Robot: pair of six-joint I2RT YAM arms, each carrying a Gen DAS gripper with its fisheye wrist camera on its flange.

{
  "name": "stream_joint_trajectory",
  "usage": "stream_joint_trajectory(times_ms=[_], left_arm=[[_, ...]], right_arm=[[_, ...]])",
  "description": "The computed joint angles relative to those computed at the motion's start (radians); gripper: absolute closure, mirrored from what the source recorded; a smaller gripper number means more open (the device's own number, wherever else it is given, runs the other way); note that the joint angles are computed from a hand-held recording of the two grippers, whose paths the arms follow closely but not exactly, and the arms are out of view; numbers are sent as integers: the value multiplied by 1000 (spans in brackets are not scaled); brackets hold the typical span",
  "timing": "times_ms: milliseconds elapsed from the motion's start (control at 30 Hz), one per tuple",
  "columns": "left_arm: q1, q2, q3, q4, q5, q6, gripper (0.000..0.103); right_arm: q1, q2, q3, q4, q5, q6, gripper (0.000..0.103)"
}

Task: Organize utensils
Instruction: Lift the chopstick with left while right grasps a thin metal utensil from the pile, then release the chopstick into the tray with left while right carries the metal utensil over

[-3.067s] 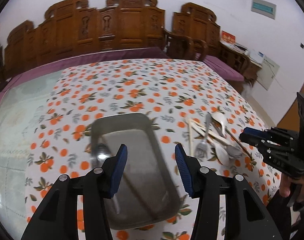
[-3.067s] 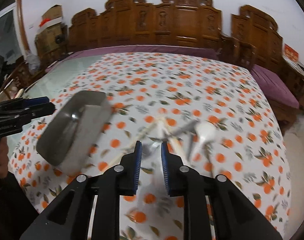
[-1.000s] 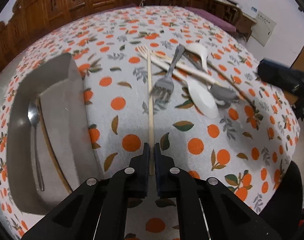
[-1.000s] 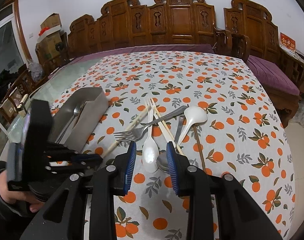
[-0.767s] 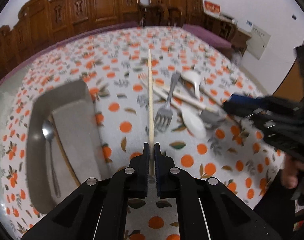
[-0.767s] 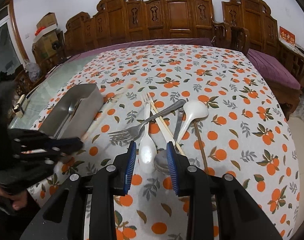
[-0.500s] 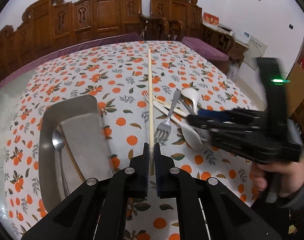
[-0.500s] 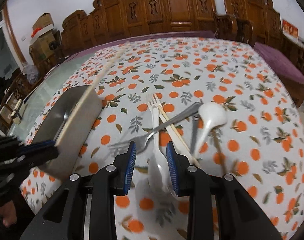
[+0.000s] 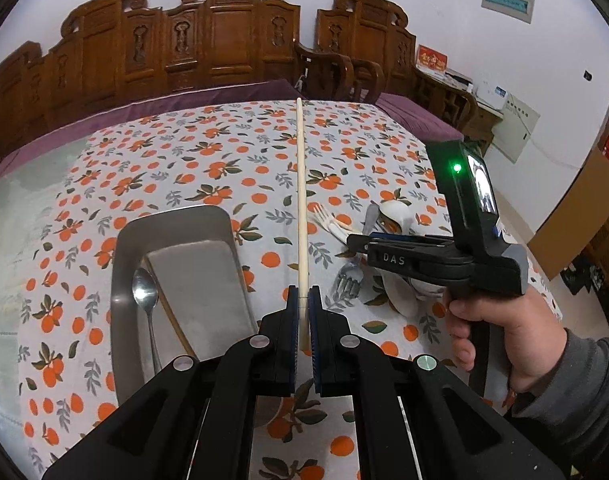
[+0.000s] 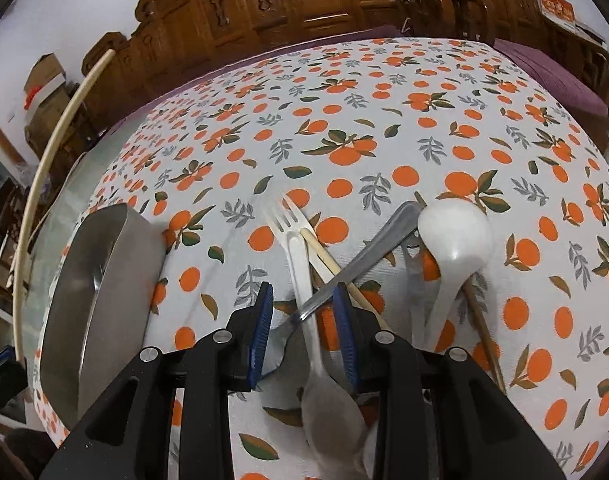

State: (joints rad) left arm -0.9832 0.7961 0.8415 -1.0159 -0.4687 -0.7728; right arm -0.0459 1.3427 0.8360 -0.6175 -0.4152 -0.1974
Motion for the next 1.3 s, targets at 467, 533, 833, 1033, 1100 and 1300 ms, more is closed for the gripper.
stream_joint_trajectory(times_ms=[467, 533, 833, 1033, 1100, 1300], left_arm=[[-3, -39, 15, -34, -22, -9, 99], [-4, -43, 16, -38, -26, -9, 99], [2, -58, 19, -59, -40, -10, 99], [19, -83, 20, -93, -51, -6, 99], [11, -94, 24, -120, -61, -21, 99], [63, -163, 3, -189, -36, -15, 99]], right_arm=[[-8, 75, 32, 8, 3, 107, 78], [-17, 73, 33, 5, -7, 103, 85], [-51, 6, 19, -33, -22, 32, 99], [-79, -70, 9, -75, -40, -38, 99], [-85, -100, 11, -101, -57, -61, 99], [-67, -195, 29, -187, -111, -99, 99]])
